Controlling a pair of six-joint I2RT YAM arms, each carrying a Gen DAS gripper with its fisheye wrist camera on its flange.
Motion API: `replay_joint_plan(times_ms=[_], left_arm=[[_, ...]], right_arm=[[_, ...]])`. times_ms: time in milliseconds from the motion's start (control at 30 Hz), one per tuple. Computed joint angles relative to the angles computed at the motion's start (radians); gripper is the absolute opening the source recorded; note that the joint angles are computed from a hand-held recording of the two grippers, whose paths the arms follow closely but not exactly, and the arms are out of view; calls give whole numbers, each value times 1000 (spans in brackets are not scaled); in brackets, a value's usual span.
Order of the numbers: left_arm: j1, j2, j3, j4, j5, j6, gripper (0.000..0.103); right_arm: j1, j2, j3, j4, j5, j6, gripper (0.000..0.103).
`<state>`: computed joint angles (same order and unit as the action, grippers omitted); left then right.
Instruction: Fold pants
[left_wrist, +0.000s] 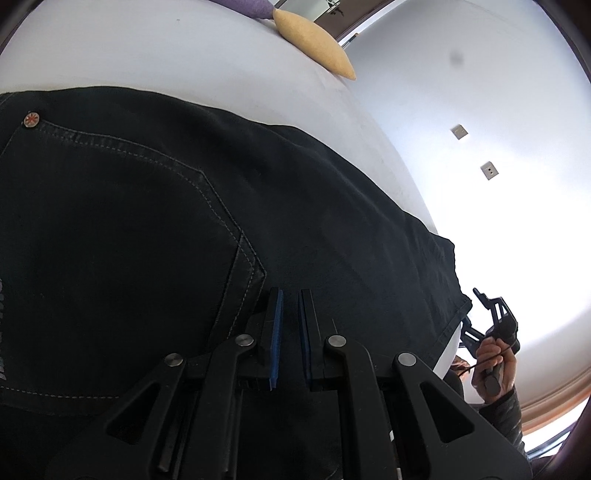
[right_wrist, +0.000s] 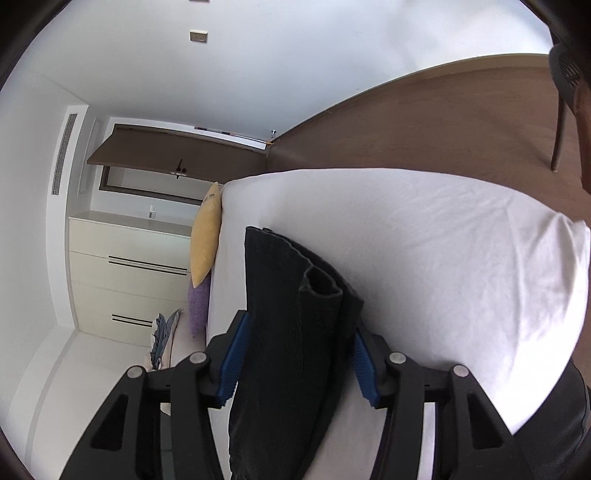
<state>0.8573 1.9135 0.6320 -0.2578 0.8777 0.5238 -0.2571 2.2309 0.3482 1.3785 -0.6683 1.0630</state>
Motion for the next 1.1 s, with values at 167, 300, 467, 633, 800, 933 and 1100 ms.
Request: replay_joint_plan(times_ms=[167,300,467,633,800,933,1100], left_arm=[[22,46,13,-7,2,39,9],[-38,19,-36,101,1,-67,9],[-27,29,-35,99,7,-53,9],[-23,45,-35,116,8,-52,9],[-30,52,-54,161,21,-79,9],[-16,68,-53,167,42,-78,9],[-24,64,-55,178,39,-100,9]], right_arm=[[-6,46,54,-35,-7,8,11],[13,4,37,-66,34,-38,10],[60,-143,7,-218,124,-131,10],[254,-408,-26,-447,293,-295,10],[672,-572,57,-754,646,-522,10],[934,-443,217,-925,945,-681,10],[1044,-264,295,-932,1138,-777,11]])
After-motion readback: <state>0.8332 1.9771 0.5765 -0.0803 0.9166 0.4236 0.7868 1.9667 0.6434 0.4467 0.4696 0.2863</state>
